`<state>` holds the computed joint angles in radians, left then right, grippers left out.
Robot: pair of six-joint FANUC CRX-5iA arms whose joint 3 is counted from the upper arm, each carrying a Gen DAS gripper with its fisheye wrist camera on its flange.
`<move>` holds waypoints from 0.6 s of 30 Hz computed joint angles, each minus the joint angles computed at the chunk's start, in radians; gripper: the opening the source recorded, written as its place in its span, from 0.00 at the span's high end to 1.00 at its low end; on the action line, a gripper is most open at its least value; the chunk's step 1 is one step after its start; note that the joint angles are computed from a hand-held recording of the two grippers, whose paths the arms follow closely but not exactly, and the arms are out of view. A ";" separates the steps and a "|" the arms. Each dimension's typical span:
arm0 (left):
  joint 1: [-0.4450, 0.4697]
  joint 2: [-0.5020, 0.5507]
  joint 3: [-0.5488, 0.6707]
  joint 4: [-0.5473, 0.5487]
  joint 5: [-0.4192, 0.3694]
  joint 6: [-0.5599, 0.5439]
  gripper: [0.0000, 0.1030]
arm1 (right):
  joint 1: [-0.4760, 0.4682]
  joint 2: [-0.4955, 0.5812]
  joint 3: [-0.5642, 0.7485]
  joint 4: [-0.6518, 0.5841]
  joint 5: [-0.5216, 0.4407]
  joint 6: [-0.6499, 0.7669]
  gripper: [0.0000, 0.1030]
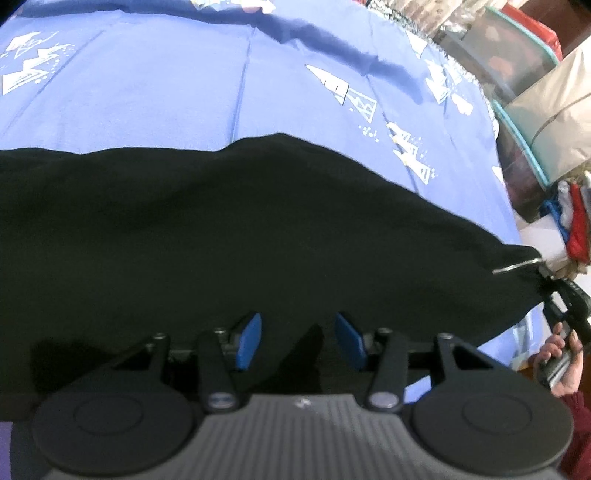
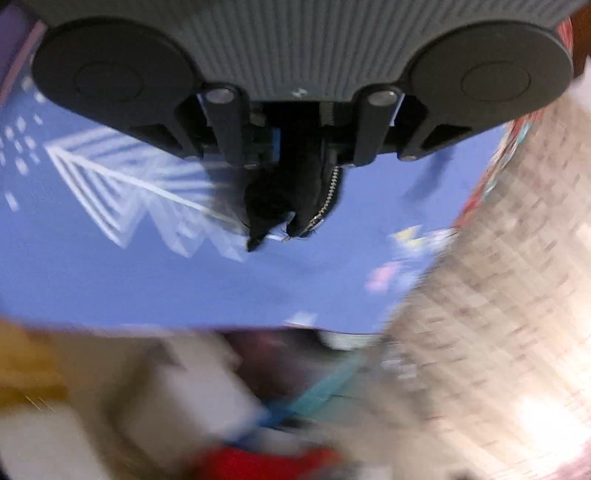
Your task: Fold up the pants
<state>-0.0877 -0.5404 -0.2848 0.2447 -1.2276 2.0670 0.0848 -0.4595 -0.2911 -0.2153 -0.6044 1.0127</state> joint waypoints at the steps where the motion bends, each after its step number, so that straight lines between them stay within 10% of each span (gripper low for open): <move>1: 0.010 -0.010 -0.011 0.017 0.010 -0.007 0.55 | 0.023 -0.018 0.009 -0.010 -0.005 0.076 0.80; 10: 0.050 -0.068 -0.061 0.084 0.038 -0.047 0.55 | 0.607 -0.151 -0.104 0.418 -0.247 0.432 0.77; 15: 0.132 -0.138 -0.093 0.115 0.005 -0.074 0.55 | 0.890 -0.229 -0.296 0.786 -0.317 0.341 0.42; 18: 0.206 -0.191 -0.122 0.153 -0.023 -0.109 0.54 | 0.907 -0.252 -0.244 0.724 -0.357 0.371 0.37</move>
<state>0.1181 -0.7312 -0.4070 0.3977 -1.2502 1.9579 0.9919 -0.7119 -0.5352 0.5084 -0.9618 1.3832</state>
